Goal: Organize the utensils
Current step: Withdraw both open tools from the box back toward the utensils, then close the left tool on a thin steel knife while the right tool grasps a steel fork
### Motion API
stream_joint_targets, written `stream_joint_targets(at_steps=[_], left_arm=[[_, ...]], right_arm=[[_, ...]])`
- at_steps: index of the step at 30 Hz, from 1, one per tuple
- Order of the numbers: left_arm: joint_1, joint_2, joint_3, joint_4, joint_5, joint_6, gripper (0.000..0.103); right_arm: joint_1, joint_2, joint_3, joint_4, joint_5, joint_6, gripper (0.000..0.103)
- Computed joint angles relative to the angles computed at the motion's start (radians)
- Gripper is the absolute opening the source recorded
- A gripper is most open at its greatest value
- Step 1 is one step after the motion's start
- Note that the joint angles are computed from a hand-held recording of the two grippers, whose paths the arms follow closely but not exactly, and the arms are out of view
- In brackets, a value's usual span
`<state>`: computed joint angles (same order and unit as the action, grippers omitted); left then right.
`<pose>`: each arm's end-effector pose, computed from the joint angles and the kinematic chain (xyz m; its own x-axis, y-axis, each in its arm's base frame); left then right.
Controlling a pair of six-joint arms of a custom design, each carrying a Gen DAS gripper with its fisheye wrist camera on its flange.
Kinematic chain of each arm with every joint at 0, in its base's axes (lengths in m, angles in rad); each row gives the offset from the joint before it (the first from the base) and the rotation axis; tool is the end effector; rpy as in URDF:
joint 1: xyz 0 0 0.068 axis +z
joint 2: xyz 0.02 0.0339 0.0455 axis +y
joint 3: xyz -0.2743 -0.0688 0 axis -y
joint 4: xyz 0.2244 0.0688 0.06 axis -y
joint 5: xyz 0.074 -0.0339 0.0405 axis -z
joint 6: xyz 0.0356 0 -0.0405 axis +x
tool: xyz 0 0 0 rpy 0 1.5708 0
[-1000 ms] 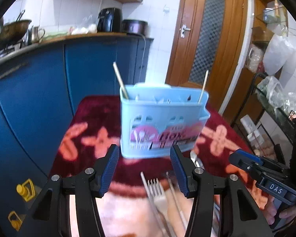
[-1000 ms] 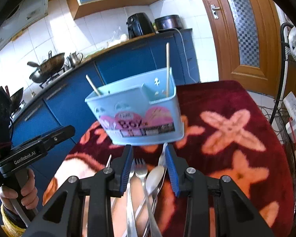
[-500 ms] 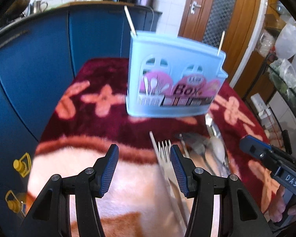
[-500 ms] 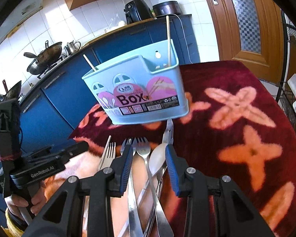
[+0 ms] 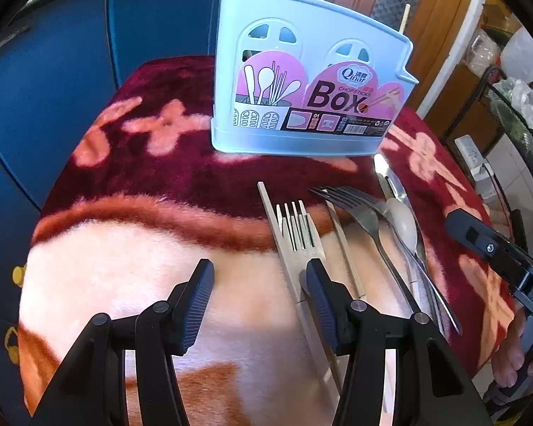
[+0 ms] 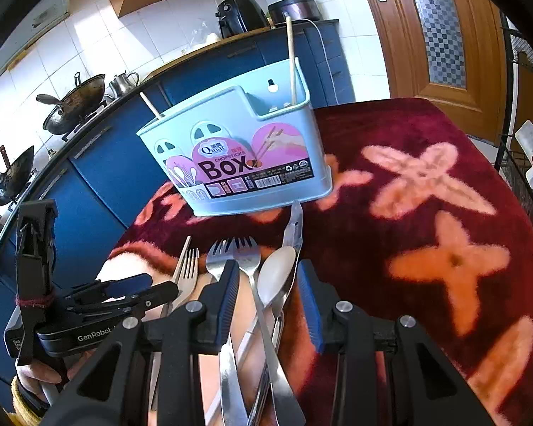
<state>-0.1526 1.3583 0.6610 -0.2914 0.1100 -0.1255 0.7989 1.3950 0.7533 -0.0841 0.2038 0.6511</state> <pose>0.2295 -0.0393 0.1922 -0.8455 0.0042 -0.5340 0.1057 0.9815 -0.1598 0.1929 0.1878 0.2251 -0.7296 0.1014 -0.6764 -0.1936 0.9179 0.3465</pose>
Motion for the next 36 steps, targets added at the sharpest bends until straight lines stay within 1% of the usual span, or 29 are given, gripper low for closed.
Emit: stream_joint_targets(at_steps=[2, 6, 9, 12, 14, 16, 17, 18, 19, 20, 21, 25, 27, 36], left_arm=[[0.004, 0.000, 0.003, -0.006, -0.012, -0.003, 0.056], [0.026, -0.012, -0.005, -0.012, 0.000, 0.002, 0.056], [0.014, -0.011, -0.003, -0.020, -0.013, 0.003, 0.056], [-0.011, 0.010, 0.003, -0.010, -0.034, 0.002, 0.056], [-0.026, 0.012, -0.007, 0.017, -0.059, 0.006, 0.055], [-0.026, 0.017, -0.007, 0.029, -0.062, 0.011, 0.049], [-0.020, 0.017, -0.006, 0.032, -0.052, 0.016, 0.044], [-0.014, 0.015, -0.007, 0.033, -0.042, 0.021, 0.035], [-0.003, 0.011, -0.008, 0.033, -0.019, 0.025, 0.030], [0.011, 0.009, -0.005, 0.027, 0.012, 0.027, 0.018], [0.020, 0.009, -0.001, 0.021, 0.031, 0.026, 0.011], [0.056, 0.001, -0.010, 0.025, 0.085, 0.020, 0.009], [0.079, -0.003, -0.014, 0.026, 0.113, 0.013, 0.005], [0.153, -0.068, -0.060, 0.066, 0.118, 0.011, 0.005]], right_arm=[[0.000, 0.000, 0.001, 0.001, 0.000, -0.002, 0.037], [0.005, -0.001, -0.004, 0.005, 0.007, -0.007, 0.037], [0.014, 0.001, 0.001, 0.000, 0.011, -0.008, 0.037], [0.028, 0.007, 0.021, -0.021, 0.018, -0.006, 0.037], [0.037, 0.013, 0.030, -0.030, 0.021, -0.008, 0.037], [0.047, 0.021, 0.040, -0.038, 0.026, -0.007, 0.037], [0.050, 0.022, 0.043, -0.042, 0.027, -0.007, 0.037], [0.054, 0.025, 0.047, -0.047, 0.029, -0.006, 0.037], [0.056, 0.025, 0.049, -0.050, 0.029, -0.006, 0.037], [0.059, 0.027, 0.052, -0.054, 0.030, -0.006, 0.037], [0.061, 0.029, 0.056, -0.058, 0.031, -0.006, 0.037], [0.069, 0.040, 0.071, -0.068, 0.026, -0.004, 0.038], [0.074, 0.053, 0.086, -0.078, 0.025, -0.004, 0.038], [0.106, 0.151, 0.174, -0.128, -0.005, -0.029, 0.038]])
